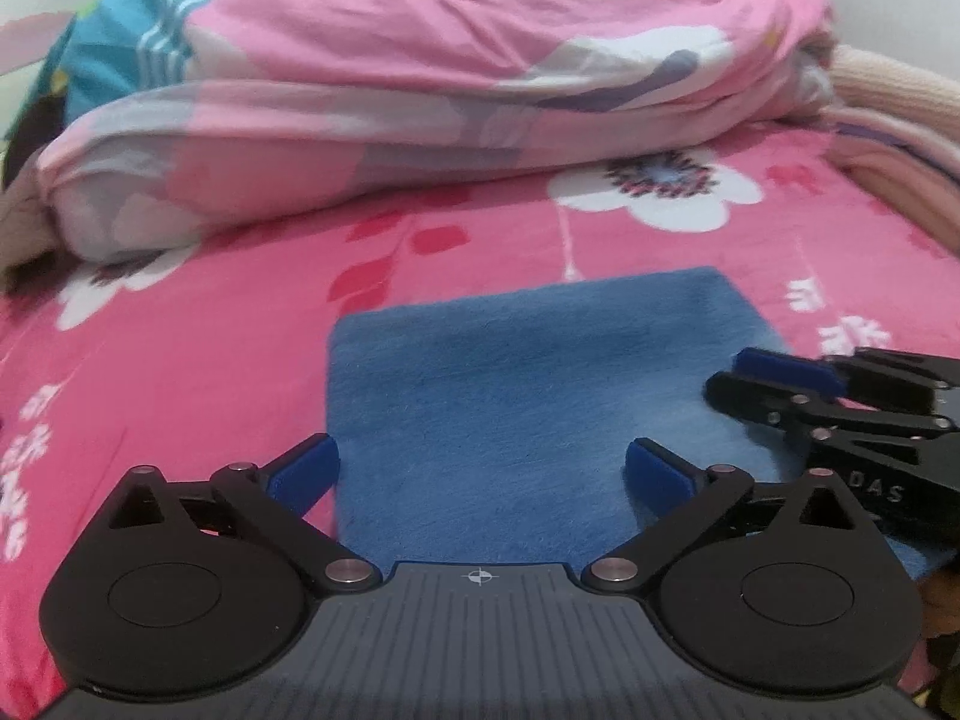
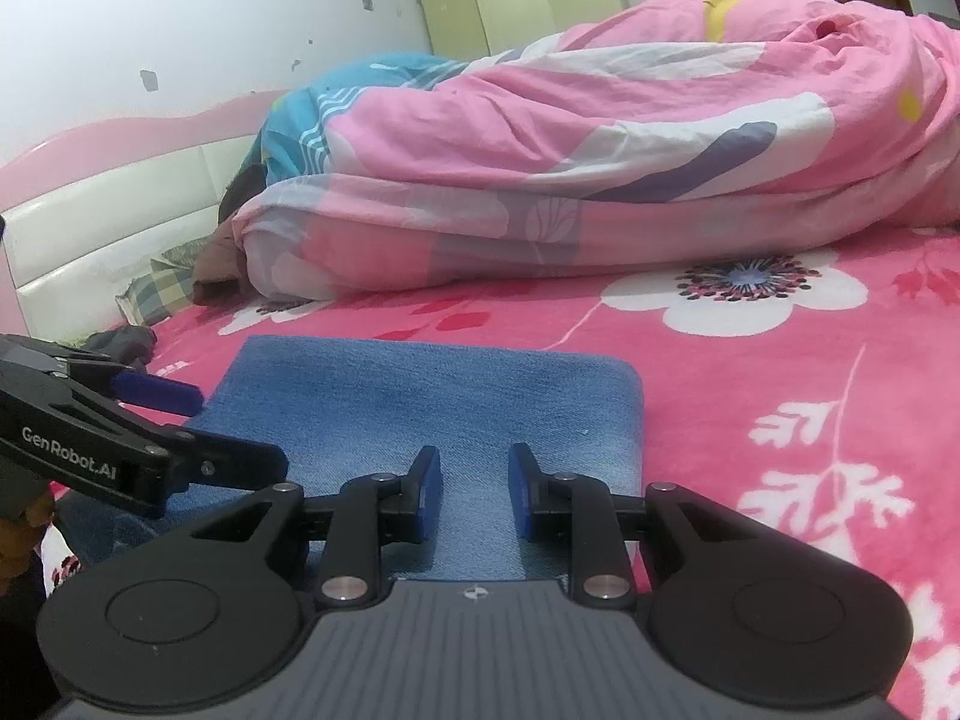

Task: Fold clothes

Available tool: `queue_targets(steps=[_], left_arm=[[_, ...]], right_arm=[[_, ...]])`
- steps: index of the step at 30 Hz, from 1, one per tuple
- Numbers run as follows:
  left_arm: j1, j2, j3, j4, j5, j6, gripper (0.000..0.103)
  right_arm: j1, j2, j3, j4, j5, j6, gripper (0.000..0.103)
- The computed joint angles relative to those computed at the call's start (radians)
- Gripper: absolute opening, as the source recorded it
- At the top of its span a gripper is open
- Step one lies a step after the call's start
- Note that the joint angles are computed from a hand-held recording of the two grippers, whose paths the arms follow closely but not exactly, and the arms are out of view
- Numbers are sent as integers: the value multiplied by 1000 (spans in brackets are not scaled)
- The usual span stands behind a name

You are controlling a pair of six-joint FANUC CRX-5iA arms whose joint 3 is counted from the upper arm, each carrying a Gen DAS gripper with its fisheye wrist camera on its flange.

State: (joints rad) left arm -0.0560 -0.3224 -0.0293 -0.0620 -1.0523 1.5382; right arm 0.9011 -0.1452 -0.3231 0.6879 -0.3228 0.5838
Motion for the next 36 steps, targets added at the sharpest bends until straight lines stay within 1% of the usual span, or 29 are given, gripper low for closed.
queue_targets(steps=[3,4,5,7,8,12,17,21,23,27,32,36], left_arm=[[-1,15,21,-9,-34,49,103],[-1,22,29,-9,-46,59,103],[-1,26,36,-10,-54,66,103],[-5,33,46,-20,-66,77,103],[-9,35,49,-27,-69,82,103],[-20,40,58,-46,-82,103,103],[-31,47,71,-65,-98,122,103],[-38,47,73,-75,-97,127,103],[-49,49,79,-91,-100,135,103],[-70,54,91,-125,-108,147,103],[-76,56,94,-134,-110,155,103],[-75,41,71,-136,-78,146,103]], right_arm=[[3,-1,12,-48,-5,41,30],[6,0,24,-81,-14,74,33],[13,5,59,-157,-47,155,36],[23,25,145,-275,-143,305,37],[25,34,178,-307,-181,351,37],[27,56,238,-289,-231,377,37],[12,102,281,-223,-217,361,39],[1,156,329,-240,-255,385,40],[-6,184,356,-274,-290,410,40],[-15,182,340,-293,-264,424,41],[-17,177,326,-288,-249,420,42],[-16,161,277,-225,-203,363,44]])
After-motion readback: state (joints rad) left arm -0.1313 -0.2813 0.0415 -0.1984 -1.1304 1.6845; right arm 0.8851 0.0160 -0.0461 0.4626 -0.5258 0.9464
